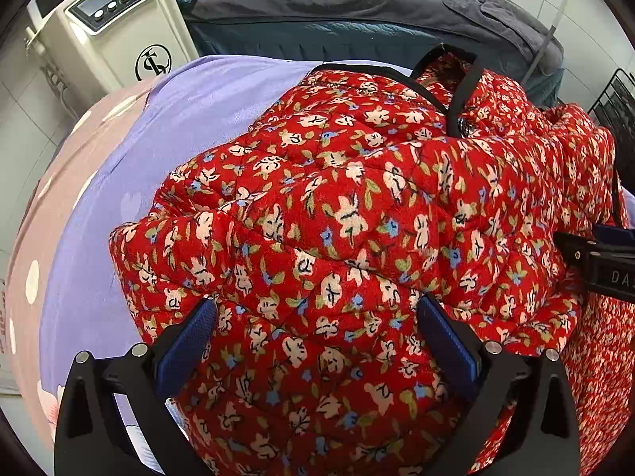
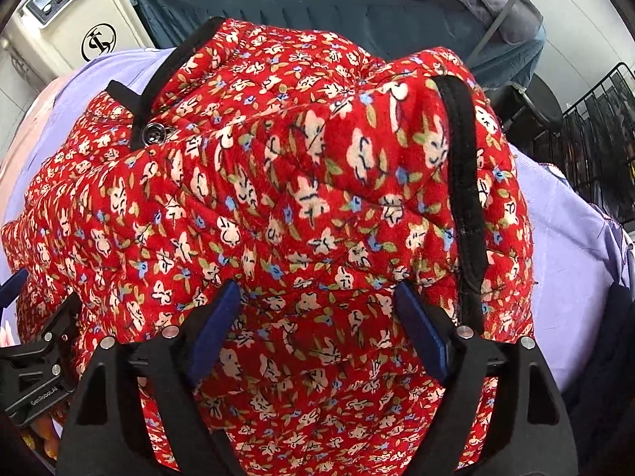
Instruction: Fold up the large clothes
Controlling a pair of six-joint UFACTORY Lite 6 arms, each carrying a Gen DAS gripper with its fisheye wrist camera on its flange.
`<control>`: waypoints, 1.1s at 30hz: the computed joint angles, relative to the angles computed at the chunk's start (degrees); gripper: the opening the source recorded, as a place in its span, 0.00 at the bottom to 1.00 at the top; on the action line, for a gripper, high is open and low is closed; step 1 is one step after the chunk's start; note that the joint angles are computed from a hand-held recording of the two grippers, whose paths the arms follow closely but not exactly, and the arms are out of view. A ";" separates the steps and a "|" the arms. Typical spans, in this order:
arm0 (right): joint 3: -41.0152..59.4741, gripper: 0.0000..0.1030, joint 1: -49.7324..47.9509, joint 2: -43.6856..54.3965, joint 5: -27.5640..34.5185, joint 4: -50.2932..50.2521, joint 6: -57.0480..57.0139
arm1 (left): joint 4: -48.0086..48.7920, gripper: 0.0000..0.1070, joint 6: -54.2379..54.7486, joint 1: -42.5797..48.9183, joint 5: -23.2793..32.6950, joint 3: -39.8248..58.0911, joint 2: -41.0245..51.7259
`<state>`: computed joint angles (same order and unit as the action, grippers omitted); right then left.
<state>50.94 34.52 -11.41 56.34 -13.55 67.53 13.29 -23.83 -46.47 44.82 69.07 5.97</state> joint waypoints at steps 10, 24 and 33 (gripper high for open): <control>-1.30 0.85 0.79 0.68 -1.81 -2.97 3.35 | 0.11 0.92 0.57 0.62 -2.08 -0.49 0.39; 1.25 0.85 26.87 -10.07 19.03 -15.78 29.05 | -8.50 0.90 9.96 2.14 5.40 -13.48 -27.94; -2.57 0.85 63.72 -10.21 22.47 -3.91 63.64 | -3.74 0.90 4.76 -15.62 24.52 -26.88 -52.58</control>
